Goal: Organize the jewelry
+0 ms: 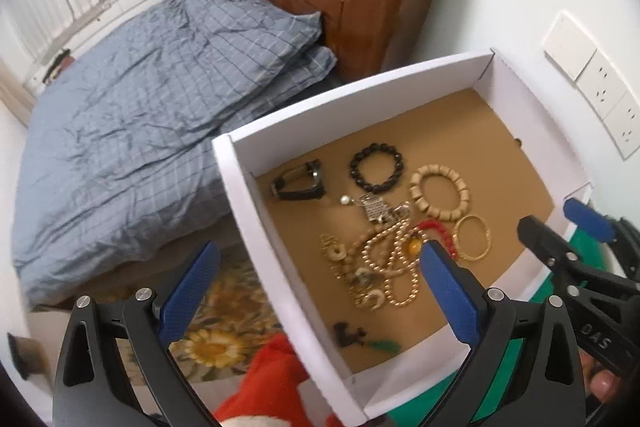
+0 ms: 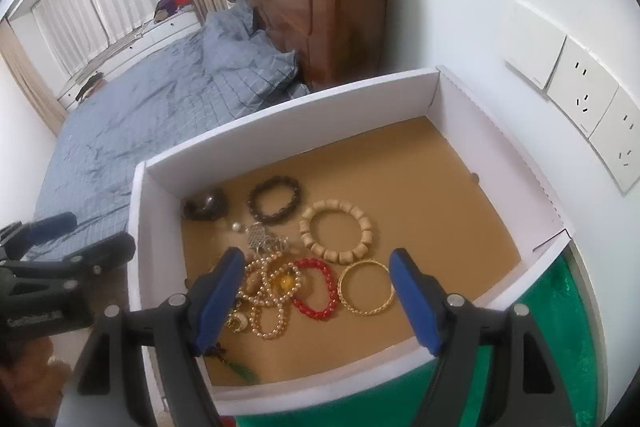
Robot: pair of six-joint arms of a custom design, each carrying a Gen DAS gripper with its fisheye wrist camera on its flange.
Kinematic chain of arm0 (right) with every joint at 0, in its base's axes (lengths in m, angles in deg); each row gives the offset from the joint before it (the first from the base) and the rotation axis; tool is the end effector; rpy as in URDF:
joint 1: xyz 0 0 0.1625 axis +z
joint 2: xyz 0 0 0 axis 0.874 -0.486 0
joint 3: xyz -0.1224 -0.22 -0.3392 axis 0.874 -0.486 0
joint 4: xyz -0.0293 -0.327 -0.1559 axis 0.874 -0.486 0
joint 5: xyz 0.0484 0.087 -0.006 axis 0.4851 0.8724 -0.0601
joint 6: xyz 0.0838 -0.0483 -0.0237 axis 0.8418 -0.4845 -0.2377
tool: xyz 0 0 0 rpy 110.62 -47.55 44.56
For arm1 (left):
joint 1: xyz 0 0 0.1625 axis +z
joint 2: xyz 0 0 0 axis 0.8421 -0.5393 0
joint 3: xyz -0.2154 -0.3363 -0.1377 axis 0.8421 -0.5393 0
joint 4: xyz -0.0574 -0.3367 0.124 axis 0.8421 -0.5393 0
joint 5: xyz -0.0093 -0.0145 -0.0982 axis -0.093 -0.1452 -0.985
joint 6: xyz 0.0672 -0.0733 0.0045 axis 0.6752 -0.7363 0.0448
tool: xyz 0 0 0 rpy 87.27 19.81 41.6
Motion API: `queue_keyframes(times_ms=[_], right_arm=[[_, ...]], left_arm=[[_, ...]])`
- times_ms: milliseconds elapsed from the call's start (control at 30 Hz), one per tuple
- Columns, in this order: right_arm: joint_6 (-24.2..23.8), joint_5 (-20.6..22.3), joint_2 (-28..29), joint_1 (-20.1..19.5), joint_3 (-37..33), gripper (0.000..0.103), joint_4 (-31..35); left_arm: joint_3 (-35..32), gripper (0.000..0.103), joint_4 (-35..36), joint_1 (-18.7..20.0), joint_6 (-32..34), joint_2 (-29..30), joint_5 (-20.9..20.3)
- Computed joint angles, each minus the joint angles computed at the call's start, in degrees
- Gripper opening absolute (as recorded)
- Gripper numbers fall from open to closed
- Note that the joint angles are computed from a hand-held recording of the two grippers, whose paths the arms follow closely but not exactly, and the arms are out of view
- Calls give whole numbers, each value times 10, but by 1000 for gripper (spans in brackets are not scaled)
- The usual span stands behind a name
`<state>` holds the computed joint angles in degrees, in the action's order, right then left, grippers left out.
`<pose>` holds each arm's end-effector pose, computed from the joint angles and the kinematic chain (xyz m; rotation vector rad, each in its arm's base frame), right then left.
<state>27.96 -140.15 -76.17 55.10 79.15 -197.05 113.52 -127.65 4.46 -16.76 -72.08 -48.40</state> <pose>0.4178 -0.6866 0.1081 0.6361 -2.4343 0.5046 -0.1288 -0.6987 0.3412 -0.0414 2.2261 -0.6613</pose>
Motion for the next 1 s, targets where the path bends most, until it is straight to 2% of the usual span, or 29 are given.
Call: queue_keyframes(times_ms=[133,300,567,733,1000], right_arm=[[-11,11,1,7,-8,76,-3],[-35,-3,21,19,-44,76,25],[-32,-11,41,20,-76,76,60],[-37,-14,48,21,-88,76,66],[-37,-15,50,20,-89,76,66]], left_arm=[[15,101,-16,-7,-8,-6,28],[7,101,-9,2,-20,-10,15],[10,101,8,6,-45,-15,29],[12,101,4,3,-48,-16,48],[10,101,5,1,-39,-10,57]])
